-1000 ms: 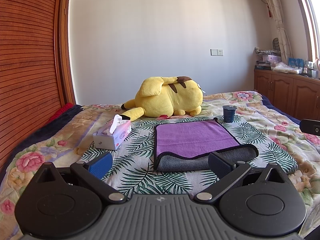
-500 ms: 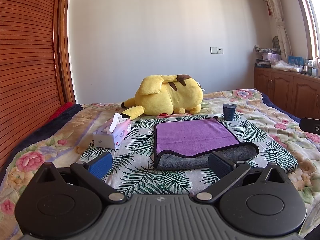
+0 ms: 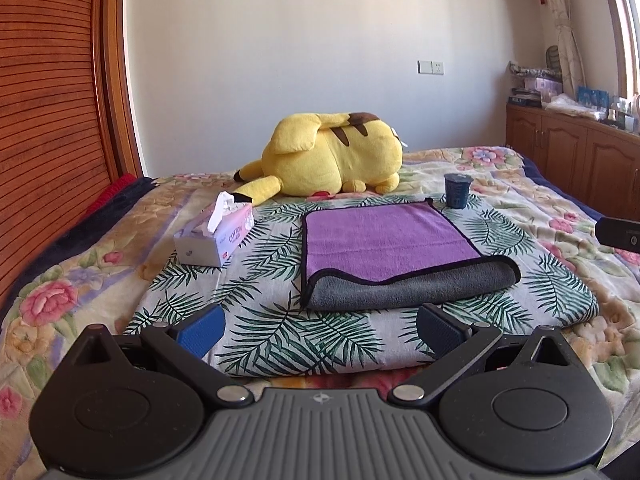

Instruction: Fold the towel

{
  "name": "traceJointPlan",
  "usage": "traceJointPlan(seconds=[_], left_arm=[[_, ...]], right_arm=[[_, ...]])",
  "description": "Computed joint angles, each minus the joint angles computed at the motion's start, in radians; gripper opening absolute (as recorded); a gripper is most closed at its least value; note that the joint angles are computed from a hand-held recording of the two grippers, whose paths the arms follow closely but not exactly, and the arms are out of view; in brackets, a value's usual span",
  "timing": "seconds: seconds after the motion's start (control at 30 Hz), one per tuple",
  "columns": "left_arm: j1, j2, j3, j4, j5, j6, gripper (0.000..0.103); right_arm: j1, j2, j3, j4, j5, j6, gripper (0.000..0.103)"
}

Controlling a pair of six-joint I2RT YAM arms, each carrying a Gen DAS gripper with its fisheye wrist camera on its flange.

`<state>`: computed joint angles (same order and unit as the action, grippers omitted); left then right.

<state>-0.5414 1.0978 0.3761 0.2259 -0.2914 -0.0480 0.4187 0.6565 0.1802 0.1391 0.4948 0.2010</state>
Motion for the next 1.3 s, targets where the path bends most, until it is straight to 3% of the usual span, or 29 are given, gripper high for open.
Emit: traceJointPlan(seconds=[0.97,1.3], left_arm=[[0.125,0.420,0.279,0.091,0.142,0.077,0.084],[0.165,0.569,0.394,0.086,0.200,0.096,0.080]], right_arm=[[-0.275,0.633,0.168,0.419,-0.291,-0.090,0.103],[-0.339,0.809,0.239,0.500,-0.373,-0.102,0.103]])
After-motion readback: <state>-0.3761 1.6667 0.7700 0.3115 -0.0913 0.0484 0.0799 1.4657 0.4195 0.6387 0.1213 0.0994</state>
